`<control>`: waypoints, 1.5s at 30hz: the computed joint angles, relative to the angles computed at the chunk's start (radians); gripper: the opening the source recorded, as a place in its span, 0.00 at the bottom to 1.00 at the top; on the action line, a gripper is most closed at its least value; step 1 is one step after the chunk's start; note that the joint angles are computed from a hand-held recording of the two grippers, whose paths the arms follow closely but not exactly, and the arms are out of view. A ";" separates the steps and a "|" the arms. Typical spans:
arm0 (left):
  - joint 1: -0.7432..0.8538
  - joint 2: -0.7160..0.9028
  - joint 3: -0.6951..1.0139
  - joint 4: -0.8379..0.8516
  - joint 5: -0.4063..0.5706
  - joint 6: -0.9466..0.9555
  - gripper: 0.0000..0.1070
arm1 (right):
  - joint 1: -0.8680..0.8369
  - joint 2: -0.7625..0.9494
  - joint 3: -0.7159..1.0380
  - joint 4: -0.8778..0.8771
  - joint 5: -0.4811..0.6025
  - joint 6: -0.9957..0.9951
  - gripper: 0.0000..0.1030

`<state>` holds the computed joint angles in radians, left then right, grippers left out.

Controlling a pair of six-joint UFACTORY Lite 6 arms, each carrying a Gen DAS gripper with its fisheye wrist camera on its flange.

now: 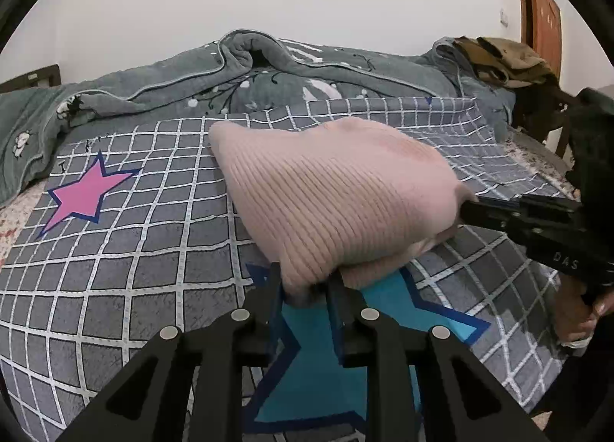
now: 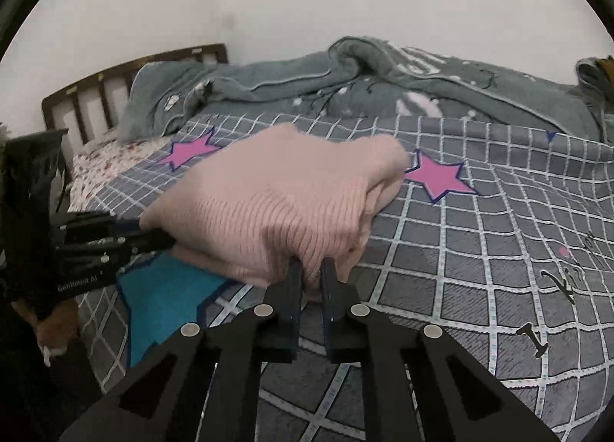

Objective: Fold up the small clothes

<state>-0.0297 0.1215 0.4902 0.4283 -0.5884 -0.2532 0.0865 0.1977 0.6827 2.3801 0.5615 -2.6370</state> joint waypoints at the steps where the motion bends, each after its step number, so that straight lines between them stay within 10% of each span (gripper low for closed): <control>1: 0.024 -0.016 -0.007 0.071 -0.010 -0.055 0.23 | -0.017 -0.006 -0.001 -0.043 0.015 0.037 0.16; 7: 0.164 -0.113 -0.042 0.434 -0.129 -0.357 0.33 | -0.078 -0.071 -0.041 -0.154 0.146 0.155 0.28; 18: 0.023 0.065 0.205 0.186 0.019 -0.352 0.34 | 0.062 -0.048 0.015 0.192 0.103 -0.046 0.28; 23: -0.008 0.144 0.289 0.181 0.104 -0.326 0.38 | 0.142 0.066 0.119 0.435 -0.076 -0.306 0.21; 34: 0.064 0.279 0.530 0.473 0.120 -0.628 0.39 | 0.010 0.144 0.285 -0.050 -0.020 0.175 0.26; 45: 0.024 0.452 0.769 0.467 0.241 -0.666 0.39 | 0.048 0.461 0.711 -0.297 -0.264 0.449 0.31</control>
<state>-0.0057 0.5737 1.2591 0.8949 -0.3473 -0.9192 0.1342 0.6584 1.3936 2.0833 0.2975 -2.1884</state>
